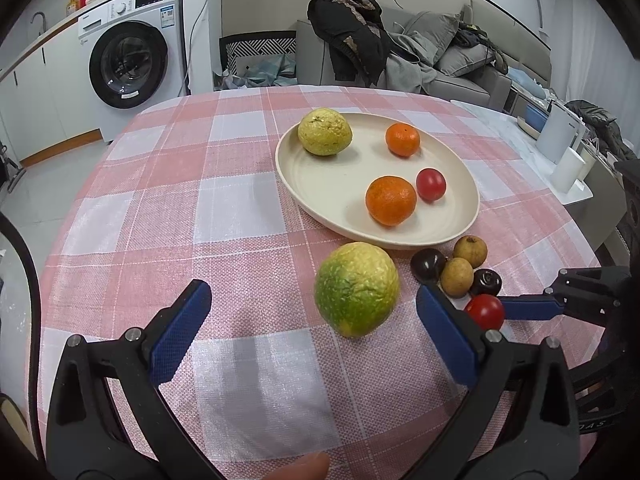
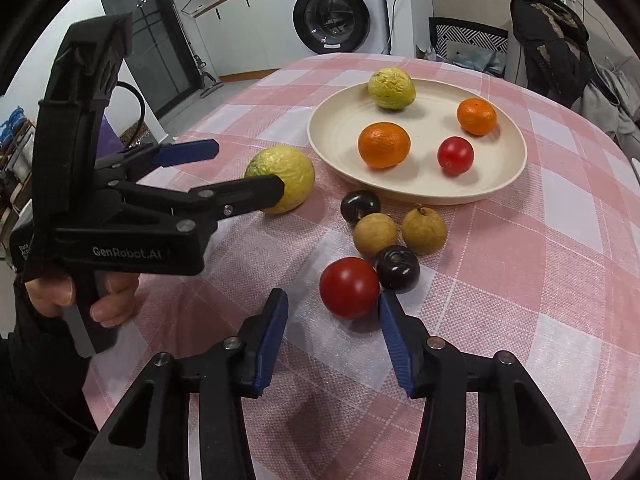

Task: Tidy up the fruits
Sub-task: 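Grasp the red tomato with the right gripper while the left gripper grasps the large green citrus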

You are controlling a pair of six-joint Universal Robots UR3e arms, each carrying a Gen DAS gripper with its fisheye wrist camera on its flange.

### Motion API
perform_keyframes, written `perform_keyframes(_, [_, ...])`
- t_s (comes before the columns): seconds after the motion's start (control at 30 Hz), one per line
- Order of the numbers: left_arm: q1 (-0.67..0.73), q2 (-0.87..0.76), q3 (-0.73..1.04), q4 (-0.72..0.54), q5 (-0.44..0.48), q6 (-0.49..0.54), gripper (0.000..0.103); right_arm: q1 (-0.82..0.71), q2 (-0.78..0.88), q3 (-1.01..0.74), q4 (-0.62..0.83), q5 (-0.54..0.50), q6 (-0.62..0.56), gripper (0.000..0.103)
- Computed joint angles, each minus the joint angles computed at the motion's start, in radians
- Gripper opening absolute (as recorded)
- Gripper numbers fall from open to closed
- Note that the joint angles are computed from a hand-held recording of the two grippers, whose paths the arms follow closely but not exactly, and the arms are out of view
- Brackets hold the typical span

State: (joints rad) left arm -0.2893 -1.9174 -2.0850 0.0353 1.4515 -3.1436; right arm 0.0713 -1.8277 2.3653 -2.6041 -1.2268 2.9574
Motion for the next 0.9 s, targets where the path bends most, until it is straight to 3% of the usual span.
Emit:
perform_keyframes(0.13, [0.001,-0.001,-0.001,0.002,-0.001,0.000,0.102,0.015,0.019,0.007,-0.045,-0.015,0.028,0.049])
perform_keyframes(0.37, [-0.006,-0.012,0.004,-0.002,0.007,-0.002,0.102,0.076,0.122,-0.016,-0.172,-0.092,0.107,0.039])
perform_keyframes(0.47, [-0.007,-0.020,0.009,-0.007,0.010,-0.006,0.102,0.060,0.120,-0.007,-0.184,-0.081,0.113,0.031])
perform_keyframes(0.8, [0.013,-0.043,0.022,-0.023,-0.008,-0.036,0.102,0.000,0.012,0.045,-0.193,-0.013,0.088,0.030])
perform_keyframes(0.9, [0.026,-0.040,0.016,-0.027,-0.042,-0.034,0.095,-0.019,-0.029,0.054,-0.189,-0.003,0.088,0.030])
